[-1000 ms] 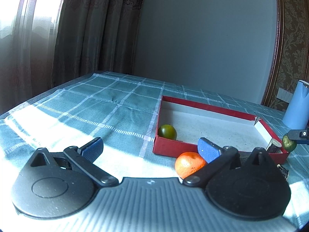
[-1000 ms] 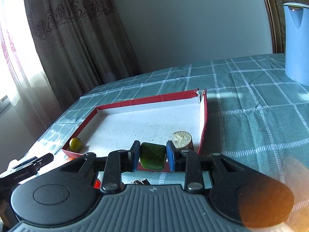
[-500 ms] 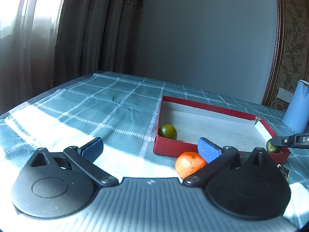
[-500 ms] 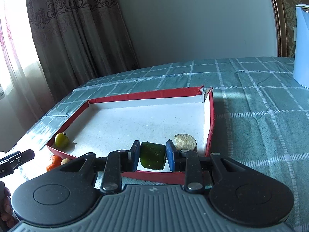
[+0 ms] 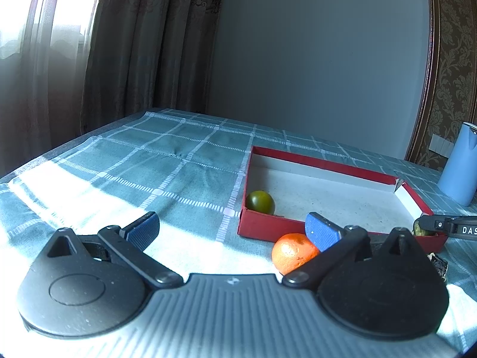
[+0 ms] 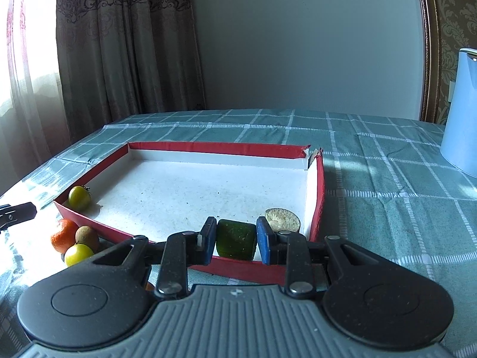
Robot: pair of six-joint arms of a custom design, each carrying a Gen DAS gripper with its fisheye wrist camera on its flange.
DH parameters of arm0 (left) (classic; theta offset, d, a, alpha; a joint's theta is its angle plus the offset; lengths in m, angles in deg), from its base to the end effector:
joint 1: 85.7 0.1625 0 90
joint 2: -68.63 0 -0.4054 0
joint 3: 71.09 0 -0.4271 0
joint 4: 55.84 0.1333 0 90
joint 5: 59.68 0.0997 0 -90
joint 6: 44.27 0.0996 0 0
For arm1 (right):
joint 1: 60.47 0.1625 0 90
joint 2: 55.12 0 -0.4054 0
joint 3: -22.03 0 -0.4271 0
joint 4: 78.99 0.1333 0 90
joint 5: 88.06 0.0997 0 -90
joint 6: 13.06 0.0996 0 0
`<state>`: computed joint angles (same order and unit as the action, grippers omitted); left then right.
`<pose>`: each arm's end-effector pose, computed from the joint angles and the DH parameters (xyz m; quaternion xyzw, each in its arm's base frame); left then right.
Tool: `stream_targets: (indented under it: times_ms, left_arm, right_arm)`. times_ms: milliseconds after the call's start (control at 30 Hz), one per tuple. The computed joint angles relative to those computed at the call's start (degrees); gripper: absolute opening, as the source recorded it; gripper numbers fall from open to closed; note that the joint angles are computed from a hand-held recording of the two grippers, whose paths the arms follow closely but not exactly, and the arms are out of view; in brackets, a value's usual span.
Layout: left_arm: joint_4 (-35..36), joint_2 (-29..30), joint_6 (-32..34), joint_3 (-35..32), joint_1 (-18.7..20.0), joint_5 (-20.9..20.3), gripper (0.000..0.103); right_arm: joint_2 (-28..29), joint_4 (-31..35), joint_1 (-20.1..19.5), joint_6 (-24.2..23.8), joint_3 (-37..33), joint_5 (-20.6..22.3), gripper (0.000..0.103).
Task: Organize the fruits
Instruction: 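Withdraw the right gripper from the red box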
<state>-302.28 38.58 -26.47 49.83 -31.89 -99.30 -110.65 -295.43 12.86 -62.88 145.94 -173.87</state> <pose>-0.0924 -0.4819 0.0030 0.1400 0.7825 -0.5409 0.2749 -0.0156 -0.5422 0.1317 0.2663 -0.8324 0.4231 0.2391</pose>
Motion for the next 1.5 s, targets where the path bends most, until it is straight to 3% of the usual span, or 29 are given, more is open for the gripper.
stream_targets:
  times_ms: [700, 800, 867, 900, 1200, 1300, 1400, 1500]
  left_arm:
    - [0.31, -0.01, -0.31, 0.06, -0.16, 1.15, 0.103]
    - [0.66, 0.07, -0.53, -0.17, -0.24, 1.81, 0.103]
    - [0.73, 0.11, -0.57, -0.22, -0.32, 2.17, 0.103]
    - [0.79, 0.13, -0.58, -0.25, -0.35, 2.31, 0.103]
    - [1.93, 0.36, -1.14, -0.94, -0.57, 4.43, 0.103]
    - [2.67, 0.50, -1.31, -1.40, -0.76, 5.91, 0.103]
    - [3.43, 0.50, -1.56, -1.58, -0.83, 6.64, 0.103]
    - [4.35, -0.52, -3.18, -0.17, -0.51, 4.37, 0.103]
  right_arm:
    - [1.03, -3.29, -0.43, -1.18, 0.61, 0.26, 0.029]
    - [0.88, -3.58, -0.89, -1.19, 0.99, 0.84, 0.043]
    - [1.23, -5.61, -1.16, -1.03, 1.28, 1.08, 0.069]
    - [1.08, -5.94, -1.40, -1.06, 1.53, 1.61, 0.072]
    - [-4.01, -6.11, -5.96, 3.68, 6.29, 8.90, 0.072]
    - [-5.33, -6.02, -7.56, 4.33, 7.63, 9.39, 0.081]
    - [-5.70, -6.21, -9.18, 5.11, 8.26, 10.33, 0.082]
    - [-6.63, -4.14, -10.13, 8.73, 8.08, 10.98, 0.082]
